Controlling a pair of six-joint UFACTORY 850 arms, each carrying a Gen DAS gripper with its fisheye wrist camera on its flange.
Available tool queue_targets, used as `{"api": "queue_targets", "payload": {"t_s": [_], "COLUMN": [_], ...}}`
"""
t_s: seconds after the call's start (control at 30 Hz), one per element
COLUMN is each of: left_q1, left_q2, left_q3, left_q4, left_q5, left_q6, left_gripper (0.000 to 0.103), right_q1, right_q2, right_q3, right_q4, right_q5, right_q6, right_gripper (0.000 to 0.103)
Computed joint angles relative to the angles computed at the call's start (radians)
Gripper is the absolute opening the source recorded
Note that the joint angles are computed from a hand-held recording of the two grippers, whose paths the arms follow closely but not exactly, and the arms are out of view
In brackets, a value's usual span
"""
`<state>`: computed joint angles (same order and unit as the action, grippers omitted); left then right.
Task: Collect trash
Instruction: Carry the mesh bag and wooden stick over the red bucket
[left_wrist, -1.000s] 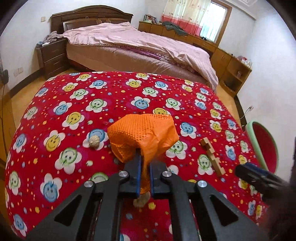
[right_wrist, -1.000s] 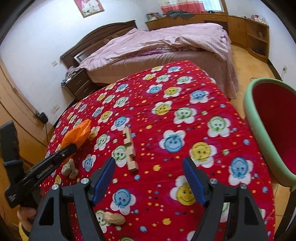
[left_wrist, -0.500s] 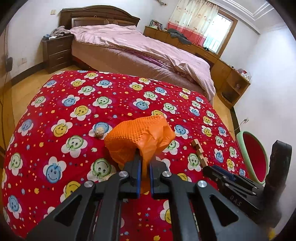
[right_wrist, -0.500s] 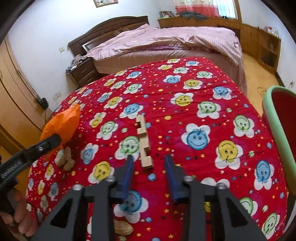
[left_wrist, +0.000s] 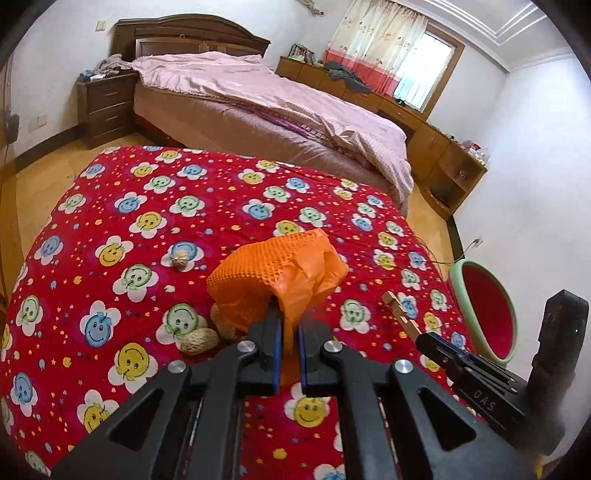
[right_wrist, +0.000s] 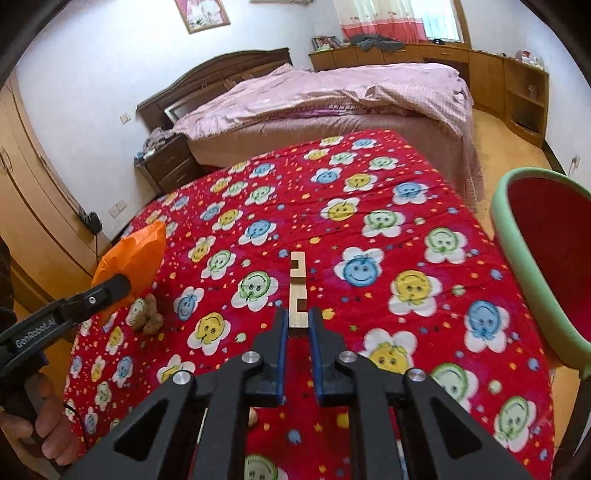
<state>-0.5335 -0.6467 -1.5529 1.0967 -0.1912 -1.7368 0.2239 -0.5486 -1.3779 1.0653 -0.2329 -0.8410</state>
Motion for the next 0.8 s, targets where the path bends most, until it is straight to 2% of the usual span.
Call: {"api": "queue_targets", "payload": {"t_s": [0.47,0.6,0.8], "left_q1": [-0.052,-0.068,-0.089], "left_q2": [0.021,0.013,-0.027], "left_q3": [-0.021,-0.052,-0.136], "left_q4": [0.042,0.004,-0.198], "left_q5": [0.006,0.006,0.008], "left_q6": [-0.004,0.063,0.309], "left_gripper": [0.006,0.006,0.006], "right_q1": [-0.064,-0.082,-0.122], "right_q2": [0.143,0.178,0.225], "right_q3": [0.166,0.203,0.258], "right_q4": [0.482,0.595,0.761], "right_q5": [-0.006,-0.003,-0.01], "right_q6": [-0.432,-0.539,-0.69], "right_gripper": [0.013,0.013,0.013]}}
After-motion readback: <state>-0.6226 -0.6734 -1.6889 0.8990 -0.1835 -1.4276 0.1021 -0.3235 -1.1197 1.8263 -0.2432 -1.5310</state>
